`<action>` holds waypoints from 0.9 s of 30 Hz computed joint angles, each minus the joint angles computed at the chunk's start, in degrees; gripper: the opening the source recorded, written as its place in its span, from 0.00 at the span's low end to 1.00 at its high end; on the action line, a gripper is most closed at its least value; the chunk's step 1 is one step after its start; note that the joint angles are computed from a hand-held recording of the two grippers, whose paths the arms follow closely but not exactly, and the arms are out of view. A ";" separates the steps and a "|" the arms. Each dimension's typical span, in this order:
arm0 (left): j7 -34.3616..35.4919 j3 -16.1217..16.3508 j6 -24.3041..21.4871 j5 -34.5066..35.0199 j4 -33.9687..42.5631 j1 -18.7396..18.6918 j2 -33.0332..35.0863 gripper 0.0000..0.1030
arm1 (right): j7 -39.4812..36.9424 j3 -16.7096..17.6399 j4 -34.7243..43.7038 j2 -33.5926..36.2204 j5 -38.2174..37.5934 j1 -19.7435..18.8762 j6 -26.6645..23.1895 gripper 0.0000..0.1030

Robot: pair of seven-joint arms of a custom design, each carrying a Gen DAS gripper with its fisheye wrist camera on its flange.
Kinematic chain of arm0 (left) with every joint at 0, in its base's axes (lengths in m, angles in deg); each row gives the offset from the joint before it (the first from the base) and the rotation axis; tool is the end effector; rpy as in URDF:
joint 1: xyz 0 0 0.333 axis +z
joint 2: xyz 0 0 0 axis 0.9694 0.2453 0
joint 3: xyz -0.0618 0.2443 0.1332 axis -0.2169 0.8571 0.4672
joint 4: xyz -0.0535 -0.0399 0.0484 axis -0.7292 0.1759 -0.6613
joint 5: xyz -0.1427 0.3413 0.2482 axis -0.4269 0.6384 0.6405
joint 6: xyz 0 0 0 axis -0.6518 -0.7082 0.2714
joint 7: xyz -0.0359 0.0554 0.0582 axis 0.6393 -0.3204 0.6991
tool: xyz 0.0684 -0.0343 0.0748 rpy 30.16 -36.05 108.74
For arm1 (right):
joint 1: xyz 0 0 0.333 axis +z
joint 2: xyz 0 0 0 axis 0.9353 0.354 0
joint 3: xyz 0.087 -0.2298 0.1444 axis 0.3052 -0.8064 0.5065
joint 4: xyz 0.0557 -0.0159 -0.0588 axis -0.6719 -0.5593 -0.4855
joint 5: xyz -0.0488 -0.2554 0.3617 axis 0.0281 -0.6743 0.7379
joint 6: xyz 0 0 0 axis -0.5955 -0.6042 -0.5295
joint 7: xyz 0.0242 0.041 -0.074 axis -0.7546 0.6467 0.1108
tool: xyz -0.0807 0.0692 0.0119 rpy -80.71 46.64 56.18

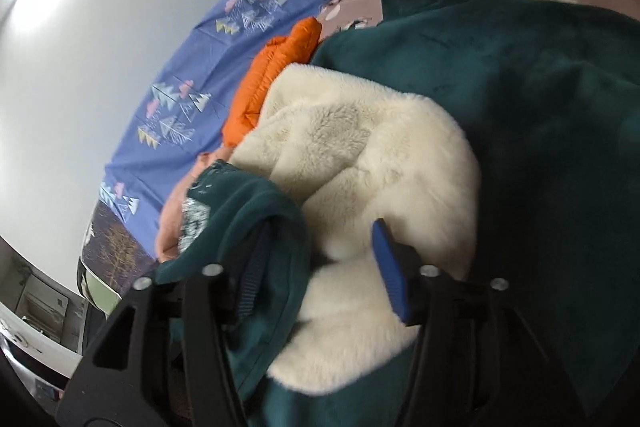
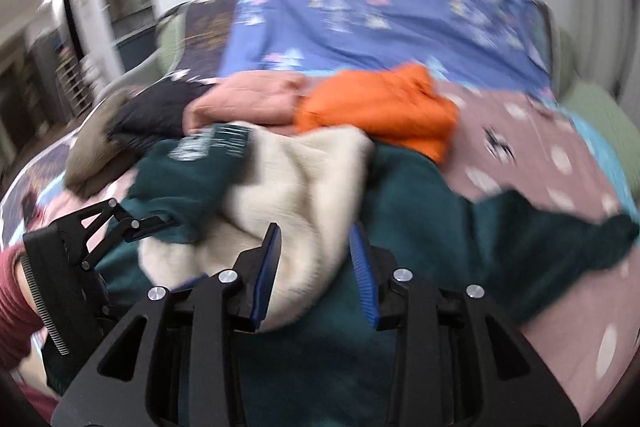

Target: Fold large clothes

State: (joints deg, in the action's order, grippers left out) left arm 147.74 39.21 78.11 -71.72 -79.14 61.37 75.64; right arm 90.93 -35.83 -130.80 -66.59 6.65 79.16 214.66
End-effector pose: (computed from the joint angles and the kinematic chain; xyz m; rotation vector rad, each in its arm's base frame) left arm 0.6599 -0.2877 0.5070 -0.2971 2.2429 -0.5763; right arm 0.6243 0.0874 0.6052 -1.8511 1.5365 -0.5494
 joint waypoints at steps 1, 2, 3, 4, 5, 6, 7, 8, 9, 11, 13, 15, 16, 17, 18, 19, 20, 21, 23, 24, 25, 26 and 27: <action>4.33 -2.33 0.87 -4.82 -2.77 2.49 -2.37 0.61 | -1.50 0.26 1.14 0.63 -0.07 0.42 -0.25 0.39; 9.40 -4.56 0.72 -11.11 -5.20 4.93 -4.73 0.63 | -3.27 0.72 2.41 1.45 -0.59 0.90 -0.31 0.41; 13.73 -5.78 -0.18 -17.22 -7.33 6.55 -7.23 0.63 | -4.68 1.22 3.27 2.11 -1.27 1.31 -0.14 0.45; 16.16 -5.72 -1.40 -22.16 -8.60 7.27 -9.05 0.63 | -6.27 1.76 4.32 3.02 -2.01 1.78 -0.25 0.49; 16.31 -4.88 -2.05 -24.43 -9.88 7.31 -10.46 0.56 | -7.20 2.15 5.23 3.77 -2.63 2.05 -0.68 0.50; 14.30 -3.64 -3.20 -24.73 -10.38 7.35 -11.19 0.49 | -7.97 2.71 6.48 4.89 -3.74 2.44 -1.31 0.51; 8.89 -1.98 -4.86 -22.51 -10.25 7.70 -11.37 0.37 | -9.01 3.48 7.90 6.40 -5.04 3.03 -1.76 0.53; 4.03 -0.95 -5.52 -19.80 -9.41 7.83 -10.57 0.28 | -9.89 3.96 8.82 7.42 -5.49 3.39 -1.98 0.54; -3.09 0.55 -6.99 -16.25 -7.91 8.26 -9.37 0.25 | -10.74 4.54 9.94 8.71 -5.97 3.85 -2.20 0.60; -13.51 2.56 -10.27 -13.12 -4.71 9.16 -6.88 0.19 | -11.61 5.82 12.77 12.21 -9.02 5.14 -2.71 0.66; -18.10 3.25 -12.67 -14.44 -1.96 10.66 -4.71 0.19 | -8.85 6.15 15.11 15.58 -17.35 7.06 -2.14 0.67; -19.63 3.22 -13.30 -16.16 -0.55 11.91 -3.32 0.19 | -0.76 4.74 18.31 19.58 -29.80 9.95 -1.43 0.67; -19.03 2.85 -13.59 -17.58 0.02 12.54 -2.80 0.19 | 2.58 4.01 20.36 21.68 -34.25 11.12 -1.60 0.67; -18.48 2.53 -13.64 -18.35 0.37 12.87 -2.49 0.20 | 4.54 3.61 21.98 23.28 -36.53 11.71 -1.85 0.67; -18.13 2.28 -13.69 -18.97 0.91 13.07 -2.02 0.22 | 6.98 2.98 24.07 25.14 -38.91 12.36 -2.27 0.66; -18.49 2.23 -13.69 -18.94 1.46 13.02 -1.52 0.31 | 9.60 1.87 25.41 26.20 -40.66 13.22 -2.61 0.41; -18.65 2.20 -13.41 -18.89 1.88 13.01 -1.03 0.35 | 11.78 2.46 27.80 27.29 -38.39 12.07 -4.11 0.22; -18.53 2.06 -13.13 -19.00 1.83 13.01 -0.85 0.36 | 12.94 3.13 28.19 26.95 -34.36 10.61 -3.97 0.15; -19.08 2.06 -13.73 -18.43 3.33 12.70 0.52 0.36 | 15.71 5.02 25.51 23.68 -22.14 5.81 0.29 0.15; -18.96 2.01 -13.81 -18.54 3.26 12.80 0.63 0.36 | 17.27 5.25 23.26 21.54 -17.61 3.97 2.50 0.15; -18.66 1.91 -14.17 -18.80 3.67 12.95 1.07 0.37 | 18.36 5.41 20.75 19.43 -13.05 2.20 4.83 0.15; -18.77 1.92 -14.67 -18.54 4.76 12.84 1.88 0.38 | 18.22 5.87 17.55 16.87 -5.76 -0.35 7.13 0.15; -18.79 1.97 -15.11 -18.33 5.49 12.83 2.35 0.38 | 16.80 6.20 14.93 14.90 1.59 -2.46 8.20 0.16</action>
State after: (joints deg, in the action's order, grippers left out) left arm 128.94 41.18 63.00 -90.05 -73.66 74.20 78.00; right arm 107.72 -29.63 -115.88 -51.69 8.24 76.70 222.85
